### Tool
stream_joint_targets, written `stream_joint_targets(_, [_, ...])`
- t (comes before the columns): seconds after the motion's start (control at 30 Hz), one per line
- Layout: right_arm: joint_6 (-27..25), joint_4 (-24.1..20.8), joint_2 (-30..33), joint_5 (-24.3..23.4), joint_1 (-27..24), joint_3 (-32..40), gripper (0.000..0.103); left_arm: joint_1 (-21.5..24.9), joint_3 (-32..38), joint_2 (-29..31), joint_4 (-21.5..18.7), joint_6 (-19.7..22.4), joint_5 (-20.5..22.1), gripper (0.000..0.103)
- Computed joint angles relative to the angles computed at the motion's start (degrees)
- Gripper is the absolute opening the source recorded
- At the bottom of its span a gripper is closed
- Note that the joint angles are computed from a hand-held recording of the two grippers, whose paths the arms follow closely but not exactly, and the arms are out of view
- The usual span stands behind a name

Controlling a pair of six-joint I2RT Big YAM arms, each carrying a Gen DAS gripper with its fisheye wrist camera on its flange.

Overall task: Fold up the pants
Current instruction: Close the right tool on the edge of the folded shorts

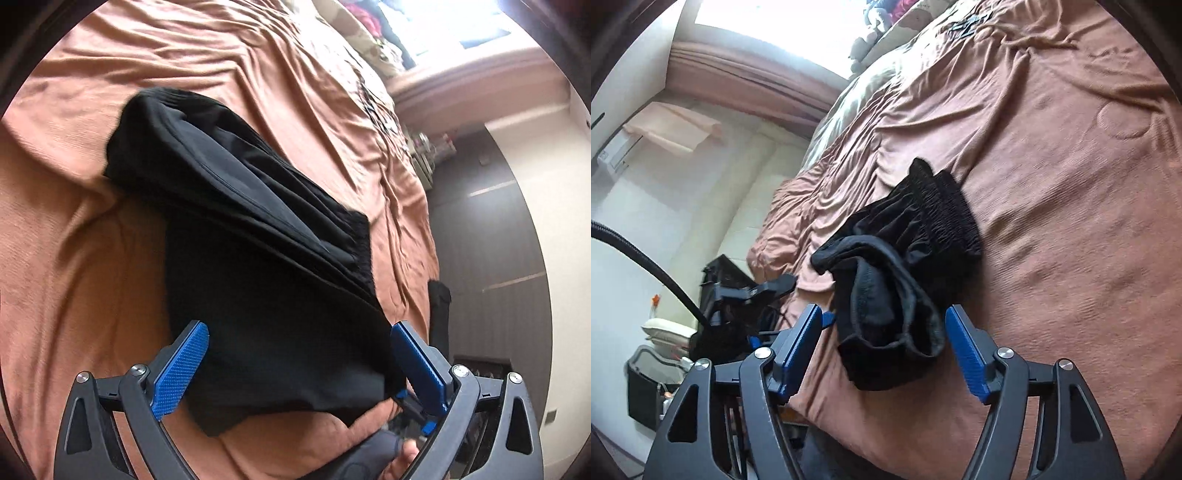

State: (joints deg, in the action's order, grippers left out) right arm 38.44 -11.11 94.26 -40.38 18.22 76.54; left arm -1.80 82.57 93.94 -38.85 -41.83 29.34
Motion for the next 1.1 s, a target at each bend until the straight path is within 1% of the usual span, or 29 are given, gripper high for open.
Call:
stream_joint_targets(0.1, [-1.0,-2.7,1.0,2.2,0.8,1.8,0.068,1.0,0.1,0.8,0.3,-0.4,0.8,0.1])
stream_joint_targets(0.2, [-1.3,-4.0,1.6,3.5,1.3,2.9,0.068,1.6,1.0,2.1,0.4,-0.8,1.0,0.1])
stream_joint_targets(0.3, [-2.7,-5.4,1.8,4.6,1.8,3.8,0.068,2.1,2.4,3.6,0.0,-0.1,0.1,0.1])
stream_joint_targets(0.33, [-2.2,-5.1,1.9,4.6,2.0,3.9,0.068,2.3,2.8,4.1,-0.1,0.0,0.0,0.1])
stream_joint_targets(0.4, [-3.2,-6.1,2.0,5.4,2.3,4.3,0.066,2.8,3.7,5.2,-0.3,-0.2,-0.4,0.1])
stream_joint_targets(0.47, [-4.2,-6.6,2.3,5.3,2.6,5.0,0.053,3.2,5.1,6.6,-0.9,-0.6,-1.8,0.1])
stream_joint_targets(0.5, [-4.8,-7.2,2.6,5.4,2.8,5.5,0.05,3.4,5.4,6.9,-0.8,-0.7,-2.2,0.1])
stream_joint_targets(0.57, [-5.7,-8.9,3.2,6.4,3.0,6.7,0.037,3.8,6.8,7.9,-0.7,-1.0,-3.7,0.1])
stream_joint_targets(0.6, [-5.8,-9.1,3.2,6.7,3.0,6.8,0.034,4.0,7.3,8.2,-0.7,-1.0,-4.6,0.099])
stream_joint_targets(0.63, [-5.7,-9.4,3.3,7.0,3.0,6.9,0.029,4.1,7.6,8.3,-0.6,-1.1,-5.6,0.098])
stream_joint_targets(0.67, [-5.7,-9.6,3.2,7.1,3.0,6.8,0.021,4.2,7.9,8.2,-0.3,-1.3,-6.7,0.097])
stream_joint_targets(0.73, [-6.0,-10.1,2.8,7.5,2.9,6.6,0.012,4.4,8.6,8.3,0.0,-1.2,-7.9,0.086])
stream_joint_targets(0.77, [-6.2,-10.4,2.7,7.5,2.8,6.5,0.009,4.4,9.0,8.3,-0.3,-1.0,-8.8,0.083])
stream_joint_targets(0.83, [-5.9,-10.0,2.3,6.8,2.7,5.9,0.008,4.3,10.3,8.5,-1.9,-0.8,-10.5,0.063])
stream_joint_targets(0.87, [-5.8,-9.7,2.1,6.8,2.6,5.6,0.007,4.4,11.2,8.8,-2.9,-0.8,-11.4,0.058])
stream_joint_targets(0.93, [-6.1,-9.5,1.8,7.4,2.8,5.4,0.005,4.6,12.2,8.9,-4.1,-0.3,-12.4,0.037])
stream_joint_targets(0.97, [-6.3,-9.4,1.6,7.5,3.0,5.1,0.005,4.6,13.1,9.2,-5.1,0.2,-12.7,0.032])
stream_joint_targets(1.0, [-6.5,-9.0,1.1,7.5,3.1,4.5,0.005,4.7,13.9,9.5,-5.8,0.4,-12.8,0.022])
stream_joint_targets(1.03, [-6.7,-8.5,0.7,7.4,3.2,4.0,0.004,4.7,14.5,9.7,-6.4,0.6,-12.7,0.018])
stream_joint_targets(1.1, [-7.3,-7.8,-0.1,7.4,3.3,3.0,0.004,4.3,15.7,10.0,-7.1,1.0,-12.9,0.017])
